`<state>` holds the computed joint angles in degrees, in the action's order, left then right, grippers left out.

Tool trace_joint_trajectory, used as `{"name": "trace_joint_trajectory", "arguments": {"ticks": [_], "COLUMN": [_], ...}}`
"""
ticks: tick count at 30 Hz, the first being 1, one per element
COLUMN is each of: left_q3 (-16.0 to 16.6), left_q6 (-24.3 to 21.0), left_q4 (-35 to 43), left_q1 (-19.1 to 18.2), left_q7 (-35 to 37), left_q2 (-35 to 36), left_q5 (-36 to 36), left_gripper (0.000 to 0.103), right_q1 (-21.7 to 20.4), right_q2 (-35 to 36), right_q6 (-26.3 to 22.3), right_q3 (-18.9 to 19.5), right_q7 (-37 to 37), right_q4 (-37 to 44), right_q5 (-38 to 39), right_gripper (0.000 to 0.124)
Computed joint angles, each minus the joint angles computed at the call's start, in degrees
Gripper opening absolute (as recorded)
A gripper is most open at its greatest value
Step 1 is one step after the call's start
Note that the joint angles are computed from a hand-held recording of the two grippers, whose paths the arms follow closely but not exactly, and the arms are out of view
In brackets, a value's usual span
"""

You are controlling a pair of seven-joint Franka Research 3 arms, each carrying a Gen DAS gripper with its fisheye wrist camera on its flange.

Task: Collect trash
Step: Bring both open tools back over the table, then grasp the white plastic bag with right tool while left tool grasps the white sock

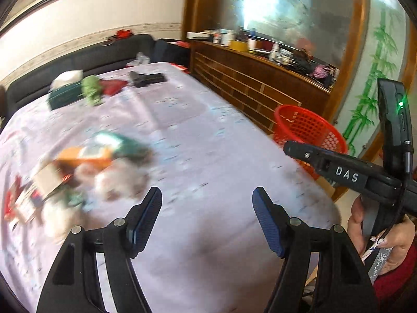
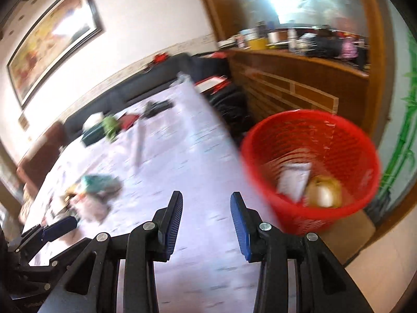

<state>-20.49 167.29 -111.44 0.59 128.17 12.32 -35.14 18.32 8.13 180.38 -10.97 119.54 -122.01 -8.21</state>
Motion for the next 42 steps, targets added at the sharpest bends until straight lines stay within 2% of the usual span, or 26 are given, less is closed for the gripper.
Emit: {"name": "trace_joint_trajectory", "arguments": {"ticks": [2, 4, 5, 7, 9, 13, 14, 16, 19, 21, 24, 26, 27, 29, 30, 31, 32, 34, 36, 39, 42], "left_q3": [0.24, 1.24, 1.96, 3.16, 4.91, 7.55, 8.12, 8.35, 8.10, 8.03, 7.87, 7.73, 7.69, 7.53, 7.45, 7.38, 7.34, 6.88, 7.12, 7.97, 11.06], "left_q6": [0.21, 0.65, 0.85, 0.82, 0.85, 2.45, 2.71, 2.42, 2.24, 2.12, 1.79, 1.36, 1.29, 1.05, 0.89, 0.73, 0.49, -0.09, -0.59, -1.36, -1.92], "left_q4": [-1.93, -3.76, -4.63, -5.91, -6.83, -7.07, -6.84, -6.37, -6.05, -5.81, -5.48, -5.06, -4.96, -4.54, -4.26, -3.99, -3.64, -2.72, -1.50, 0.90, 3.44], "left_q1": [1.41, 2.16, 2.41, 3.00, 3.18, 3.42, 3.48, 4.35, 5.63, 6.09, 6.67, 7.01, 7.10, 7.26, 7.33, 7.37, 7.35, 7.62, 7.25, 6.19, 3.32], "left_q7": [1.22, 2.02, 2.08, 2.96, 2.45, -0.52, -2.34, -4.37, -5.88, -7.08, -8.96, -9.90, -10.50, -11.62, -12.13, -12.63, -13.29, -13.82, -15.66, -19.88, -27.88], "left_q2": [-1.46, -2.79, -3.41, -4.41, -5.01, -4.63, -4.27, -3.74, -3.20, -2.84, -2.40, -1.99, -1.86, -1.54, -1.32, -1.09, -0.80, -0.09, 0.98, 3.13, 5.47], "left_q5": [-2.03, -3.79, -4.50, -6.85, -7.63, -6.33, -4.98, -3.84, -2.83, -1.53, 0.36, 1.45, 2.05, 3.20, 3.75, 4.34, 5.02, 5.55, 7.53, 12.36, 21.40], "left_gripper": [0.071, 0.071, 0.071, 0.071, 0.072, 0.072, 0.072, 0.072, 0.072, 0.072, 0.072, 0.073, 0.074, 0.075, 0.076, 0.076, 0.076, 0.077, 0.077, 0.077, 0.077], "right_q1": [-3.73, -8.49, -9.39, -8.56, -8.63, -7.53, -6.53, -4.66, -3.97, -2.87, 0.96, 1.93, 2.22, 0.52, -0.06, 0.29, 0.82, 0.44, -1.06, -1.53, -1.95], "right_q2": [1.22, 2.88, 3.55, 5.04, 6.47, 9.38, 10.45, 13.34, 18.16, 21.13, 25.79, 28.95, 30.46, 31.89, 31.80, 31.44, 31.01, 29.36, 26.55, 22.13, 18.50], "right_q6": [-1.24, -2.92, -3.53, -4.67, -6.17, -8.96, -9.54, -11.33, -16.17, -18.46, -19.10, -21.06, -22.20, -23.00, -22.07, -21.35, -21.69, -21.24, -18.43, -14.28, -11.28], "right_q3": [6.26, 14.27, 15.99, 16.92, 18.69, 19.94, 19.38, 18.18, 18.27, 17.32, 13.17, 11.85, 11.43, 13.79, 14.64, 14.24, 13.58, 14.16, 16.23, 16.75, 16.95], "right_q7": [-6.32, -16.69, -19.14, -22.47, -26.96, -33.63, -34.49, -35.68, -37.57, -37.73, -34.79, -33.31, -32.54, -34.17, -34.98, -34.75, -34.39, -34.99, -37.05, -38.14, -38.74], "right_q4": [1.54, 3.73, 4.60, 6.56, 8.78, 13.71, 15.39, 19.71, 27.28, 31.70, 37.54, 41.77, 43.81, 45.67, 45.34, 44.78, 44.33, 42.12, 37.69, 30.86, 25.25], "right_q5": [5.50, 14.34, 16.22, 18.57, 21.43, 25.84, 25.94, 25.43, 26.47, 26.05, 21.89, 20.04, 19.34, 20.50, 21.24, 21.15, 20.62, 21.07, 23.27, 25.36, 27.00], "right_gripper": [0.041, 0.043, 0.044, 0.054, 0.054, 0.057, 0.061, 0.068, 0.070, 0.073, 0.074, 0.074, 0.074, 0.066, 0.057, 0.041, 0.035, 0.031, 0.030, 0.029, 0.029]}}
